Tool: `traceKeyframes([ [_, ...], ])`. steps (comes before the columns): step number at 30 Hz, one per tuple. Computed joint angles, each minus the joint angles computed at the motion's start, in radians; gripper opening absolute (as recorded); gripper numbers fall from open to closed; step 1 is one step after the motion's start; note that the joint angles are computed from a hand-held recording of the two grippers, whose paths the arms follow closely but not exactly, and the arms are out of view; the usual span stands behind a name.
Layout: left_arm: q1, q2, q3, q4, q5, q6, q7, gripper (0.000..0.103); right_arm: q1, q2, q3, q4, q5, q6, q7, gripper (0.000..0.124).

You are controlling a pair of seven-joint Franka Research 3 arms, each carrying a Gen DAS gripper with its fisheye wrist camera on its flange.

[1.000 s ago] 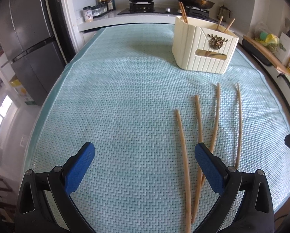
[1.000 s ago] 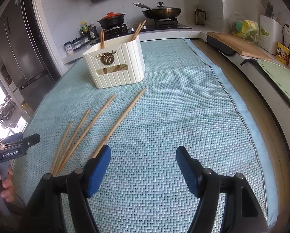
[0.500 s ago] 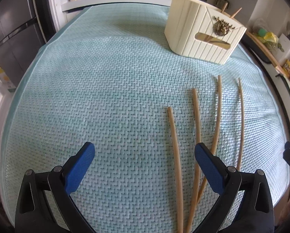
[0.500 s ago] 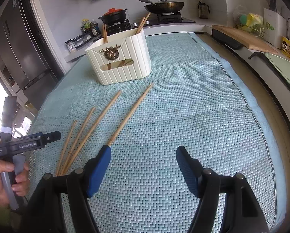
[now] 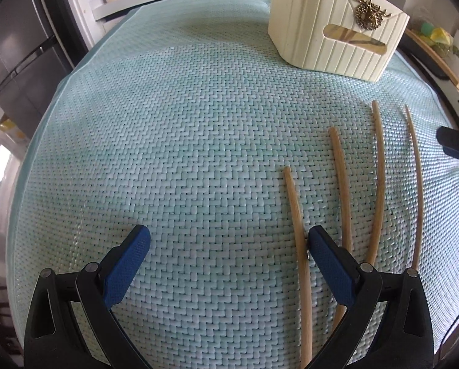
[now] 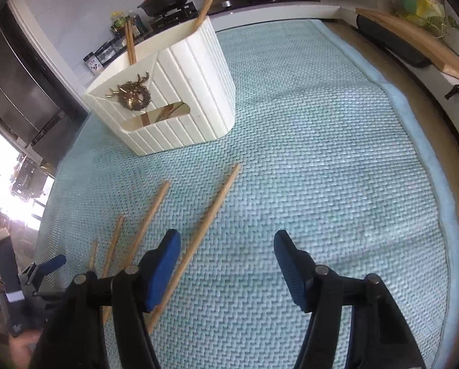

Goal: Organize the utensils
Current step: 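Move both grippers back over the remaining chopsticks on the towel, then grasp a chopstick with the left gripper while the right gripper grasps another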

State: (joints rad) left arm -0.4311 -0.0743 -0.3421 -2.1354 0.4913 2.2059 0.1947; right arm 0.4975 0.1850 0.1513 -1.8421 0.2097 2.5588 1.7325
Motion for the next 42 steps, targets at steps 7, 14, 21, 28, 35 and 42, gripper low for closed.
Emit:
traceKeyframes([
  [7, 0.012, 0.002, 0.014, 0.009, -0.010, -0.007, 0.055, 0.102, 0.080, 0.147, -0.030, 0.186, -0.162, -0.128, 0.092, 0.030],
  [14, 0.028, -0.048, 0.022, -0.058, -0.046, 0.048, 0.108, 0.102, 0.065, 0.068, -0.022, 0.089, -0.186, -0.154, 0.038, 0.016],
  [21, 0.047, -0.073, 0.035, -0.098, -0.091, 0.101, 0.165, 0.102, 0.015, -0.005, -0.001, 0.001, -0.083, -0.171, -0.044, 0.017],
  [28, 0.072, -0.061, 0.045, -0.087, -0.138, 0.120, 0.224, 0.100, 0.034, 0.073, -0.017, 0.127, -0.155, -0.232, 0.030, 0.035],
  [35, 0.063, -0.002, 0.037, -0.001, -0.120, 0.090, 0.296, 0.041, 0.086, 0.160, -0.037, 0.252, -0.241, -0.261, 0.185, 0.011],
  [42, 0.070, -0.049, 0.057, -0.045, -0.202, 0.203, 0.371, 0.004, 0.026, 0.052, -0.007, 0.125, -0.087, -0.108, 0.084, 0.007],
])
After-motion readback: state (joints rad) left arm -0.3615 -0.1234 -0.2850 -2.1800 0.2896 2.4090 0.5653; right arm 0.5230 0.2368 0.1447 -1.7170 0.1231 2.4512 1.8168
